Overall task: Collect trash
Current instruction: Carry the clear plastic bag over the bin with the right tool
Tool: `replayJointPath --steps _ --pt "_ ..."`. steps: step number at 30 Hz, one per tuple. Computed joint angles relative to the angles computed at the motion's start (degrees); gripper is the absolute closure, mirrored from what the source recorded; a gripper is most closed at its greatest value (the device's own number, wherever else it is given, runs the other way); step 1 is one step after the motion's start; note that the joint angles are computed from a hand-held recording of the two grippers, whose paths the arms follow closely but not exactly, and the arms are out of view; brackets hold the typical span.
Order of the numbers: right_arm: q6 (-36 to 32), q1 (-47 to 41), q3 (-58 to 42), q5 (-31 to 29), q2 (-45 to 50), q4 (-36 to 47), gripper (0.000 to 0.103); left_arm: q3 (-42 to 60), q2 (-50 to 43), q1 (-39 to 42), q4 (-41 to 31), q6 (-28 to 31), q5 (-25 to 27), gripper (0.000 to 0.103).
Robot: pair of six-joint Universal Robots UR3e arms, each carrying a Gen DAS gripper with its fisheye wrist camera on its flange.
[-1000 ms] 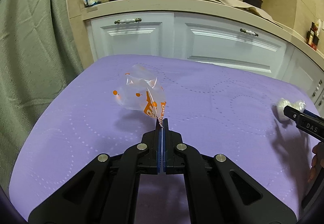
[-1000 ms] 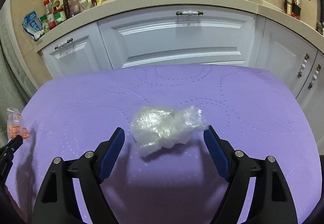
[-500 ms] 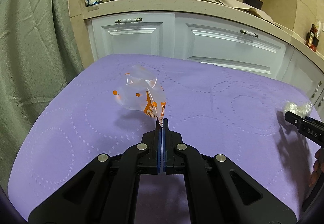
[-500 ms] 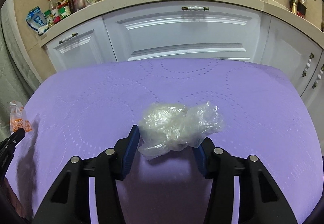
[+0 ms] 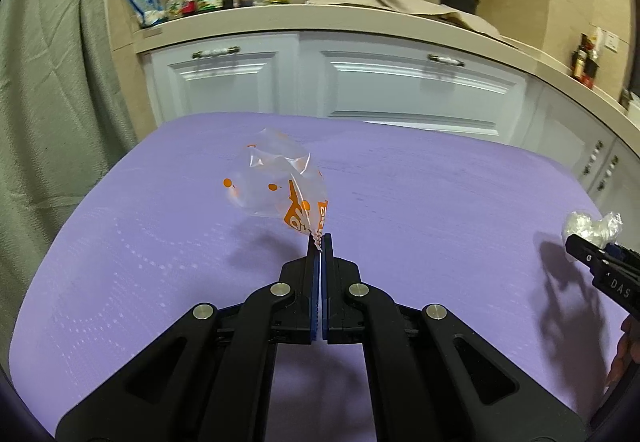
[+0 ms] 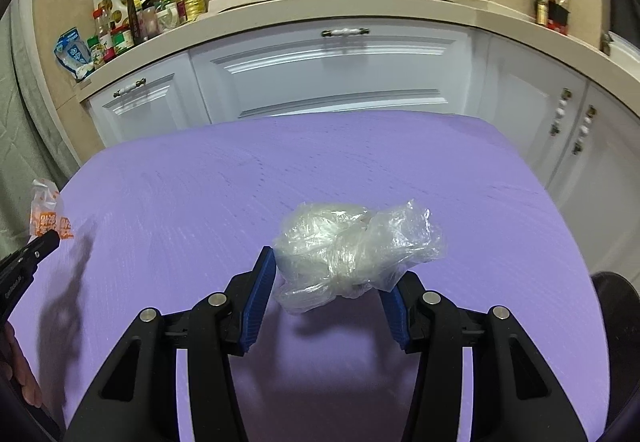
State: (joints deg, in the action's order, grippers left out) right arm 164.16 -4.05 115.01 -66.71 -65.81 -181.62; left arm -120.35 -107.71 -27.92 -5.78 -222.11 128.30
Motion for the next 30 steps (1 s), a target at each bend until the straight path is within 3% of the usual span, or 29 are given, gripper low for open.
replayJointPath --steps 13,30 --pt "-8.27 -17.52 19.23 8.05 -12.82 -4.46 0.053 19.03 -9.82 -12.53 -9.04 -1.90 2.82 0.102" --pt "-23.86 -45.73 32.47 19.76 -27.18 5.13 0.053 58.55 -30.94 -22.54 -22.97 4.21 1.73 0.102"
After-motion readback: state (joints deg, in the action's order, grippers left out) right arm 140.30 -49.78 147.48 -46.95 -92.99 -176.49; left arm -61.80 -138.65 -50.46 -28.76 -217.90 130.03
